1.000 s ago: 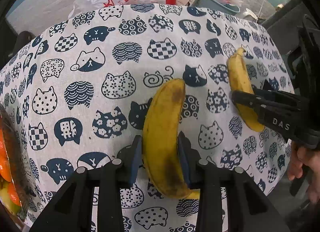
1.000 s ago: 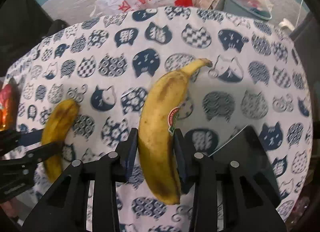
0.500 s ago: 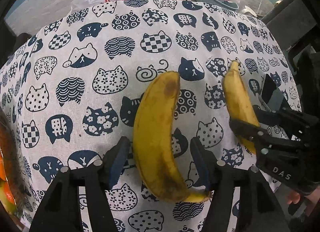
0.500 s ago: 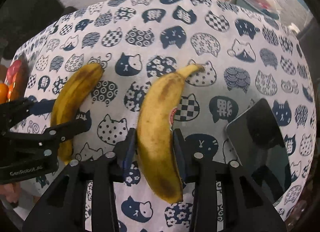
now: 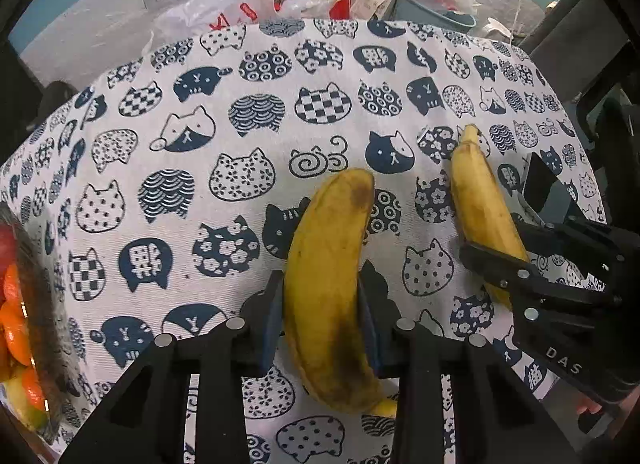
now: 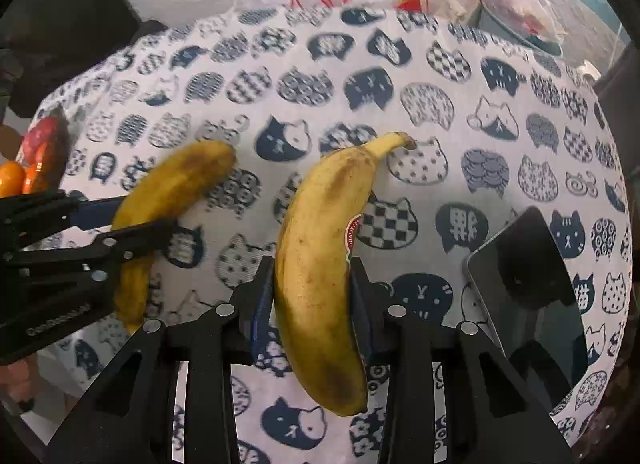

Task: Organize fruits
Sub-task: 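Lift and carry the banana with the right tool onto the plate while the left tool carries its banana there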

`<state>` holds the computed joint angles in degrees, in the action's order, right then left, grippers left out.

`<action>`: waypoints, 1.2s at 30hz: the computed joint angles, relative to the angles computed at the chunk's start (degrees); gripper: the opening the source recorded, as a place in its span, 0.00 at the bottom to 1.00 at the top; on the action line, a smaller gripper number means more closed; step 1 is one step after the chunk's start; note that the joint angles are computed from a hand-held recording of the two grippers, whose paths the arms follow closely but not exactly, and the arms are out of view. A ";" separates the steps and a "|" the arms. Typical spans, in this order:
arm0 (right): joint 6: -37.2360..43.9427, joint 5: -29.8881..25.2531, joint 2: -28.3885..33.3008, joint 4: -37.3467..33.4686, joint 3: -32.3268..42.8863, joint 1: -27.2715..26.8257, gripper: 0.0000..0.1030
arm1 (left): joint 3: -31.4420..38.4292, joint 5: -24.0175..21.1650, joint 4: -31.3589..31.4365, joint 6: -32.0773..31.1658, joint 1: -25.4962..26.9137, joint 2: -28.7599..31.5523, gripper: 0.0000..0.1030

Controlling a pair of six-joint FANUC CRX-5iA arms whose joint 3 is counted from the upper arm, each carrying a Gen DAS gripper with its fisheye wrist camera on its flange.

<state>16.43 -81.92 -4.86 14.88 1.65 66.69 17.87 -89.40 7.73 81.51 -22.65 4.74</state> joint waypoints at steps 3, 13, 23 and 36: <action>-0.29 0.57 -0.85 1.07 0.33 0.51 0.34 | -0.16 -0.53 1.01 0.43 0.73 -0.81 0.34; 2.05 0.90 1.50 3.11 5.36 0.51 0.34 | -1.19 -0.25 2.51 -0.74 3.97 -3.70 0.34; 3.13 1.94 3.95 4.68 9.87 1.13 0.34 | -1.12 -0.11 4.20 -2.40 8.52 -7.10 0.34; 8.89 2.35 12.68 4.29 22.58 0.97 0.34 | -2.36 0.84 6.44 -5.88 18.78 -11.73 0.34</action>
